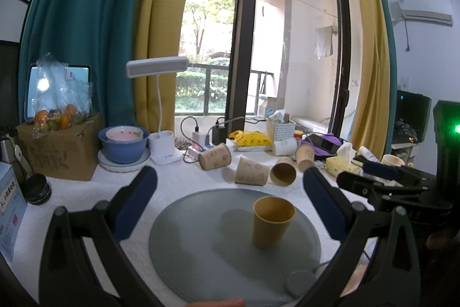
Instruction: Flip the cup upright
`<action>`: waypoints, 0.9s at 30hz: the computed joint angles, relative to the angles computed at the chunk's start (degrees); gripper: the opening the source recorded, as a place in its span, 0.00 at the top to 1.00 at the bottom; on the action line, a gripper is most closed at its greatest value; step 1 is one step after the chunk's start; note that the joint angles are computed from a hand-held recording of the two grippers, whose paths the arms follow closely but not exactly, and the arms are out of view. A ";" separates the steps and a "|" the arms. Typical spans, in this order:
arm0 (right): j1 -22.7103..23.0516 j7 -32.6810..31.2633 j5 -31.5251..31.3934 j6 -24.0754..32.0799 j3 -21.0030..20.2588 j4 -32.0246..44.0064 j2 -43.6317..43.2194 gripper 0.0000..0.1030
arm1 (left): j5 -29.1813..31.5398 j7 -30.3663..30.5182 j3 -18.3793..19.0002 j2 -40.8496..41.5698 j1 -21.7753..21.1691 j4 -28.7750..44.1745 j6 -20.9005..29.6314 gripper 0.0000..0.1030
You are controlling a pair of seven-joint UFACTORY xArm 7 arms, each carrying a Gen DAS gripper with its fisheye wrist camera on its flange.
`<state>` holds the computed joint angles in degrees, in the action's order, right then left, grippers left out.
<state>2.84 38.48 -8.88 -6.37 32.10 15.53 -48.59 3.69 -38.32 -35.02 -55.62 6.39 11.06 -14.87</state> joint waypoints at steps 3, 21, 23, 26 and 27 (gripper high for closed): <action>-0.08 -0.06 -0.09 -0.07 -0.05 0.01 0.03 0.19 | -0.14 -0.40 -0.49 -0.51 0.02 -0.11 0.25 0.01; -0.03 0.20 -0.19 0.18 0.22 0.15 0.12 0.19 | 0.04 -2.19 -1.41 -1.28 0.28 -0.03 1.19 0.01; -0.30 0.41 -0.20 0.08 0.63 0.26 0.22 0.19 | 0.11 -2.84 -1.84 -1.55 0.37 0.05 1.47 0.01; -0.37 0.58 -0.24 0.02 0.80 0.24 0.22 0.19 | 0.54 -3.31 -1.84 -1.70 0.29 0.05 1.63 0.01; -0.43 0.73 -0.22 0.05 1.04 0.25 0.21 0.19 | 0.73 -3.33 -1.63 -1.60 0.27 0.06 1.57 0.01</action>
<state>2.41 39.21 -9.10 -6.32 33.14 15.79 -48.38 4.41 -41.65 -36.64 -57.22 6.66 11.11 -13.31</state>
